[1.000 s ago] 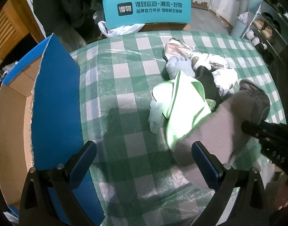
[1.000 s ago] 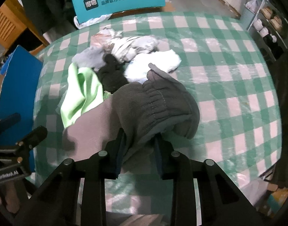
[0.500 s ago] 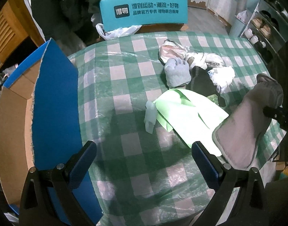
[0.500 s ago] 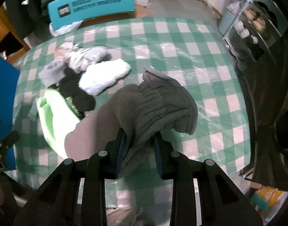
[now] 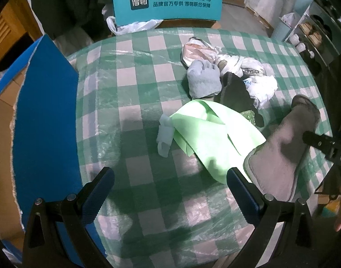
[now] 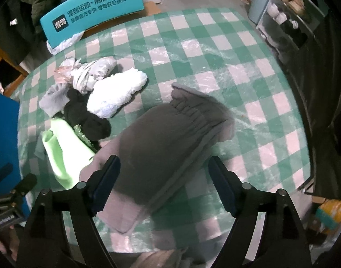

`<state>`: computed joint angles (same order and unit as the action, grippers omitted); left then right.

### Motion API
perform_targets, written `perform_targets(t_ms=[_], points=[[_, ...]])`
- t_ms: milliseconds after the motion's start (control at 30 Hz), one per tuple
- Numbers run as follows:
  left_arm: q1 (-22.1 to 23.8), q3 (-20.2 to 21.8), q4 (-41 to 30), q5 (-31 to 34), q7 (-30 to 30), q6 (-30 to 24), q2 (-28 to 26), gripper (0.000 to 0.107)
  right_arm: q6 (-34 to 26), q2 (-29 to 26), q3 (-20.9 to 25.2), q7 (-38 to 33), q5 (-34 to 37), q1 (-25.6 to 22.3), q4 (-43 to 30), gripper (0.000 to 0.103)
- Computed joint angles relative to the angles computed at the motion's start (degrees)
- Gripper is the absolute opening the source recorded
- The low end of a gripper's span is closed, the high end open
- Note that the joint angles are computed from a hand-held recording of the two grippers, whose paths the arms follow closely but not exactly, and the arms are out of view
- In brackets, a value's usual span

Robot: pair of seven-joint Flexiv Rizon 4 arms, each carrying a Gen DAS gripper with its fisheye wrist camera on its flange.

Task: Organize soft objects
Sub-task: 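Lift the grey mitten with the right tool while the left tool reaches the green cloth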

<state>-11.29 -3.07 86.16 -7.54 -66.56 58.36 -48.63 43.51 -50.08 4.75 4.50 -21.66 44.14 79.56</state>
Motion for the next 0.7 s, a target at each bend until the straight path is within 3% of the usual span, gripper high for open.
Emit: perform_targets(t_ms=[300,700], points=[[-0.8,0.1,-2.6,-0.1,-1.5,-1.6,-2.0,0.102,-7.4,-5.7,0.8,-4.2,2.4,-0.3,-9.0,0.081],[-2.3,-0.3,-6.4,0.3,-2.1,-4.4,-4.8,0.102,-8.7,-7.8,0.5,-8.0,3.4,0.0,-10.8,0.08]])
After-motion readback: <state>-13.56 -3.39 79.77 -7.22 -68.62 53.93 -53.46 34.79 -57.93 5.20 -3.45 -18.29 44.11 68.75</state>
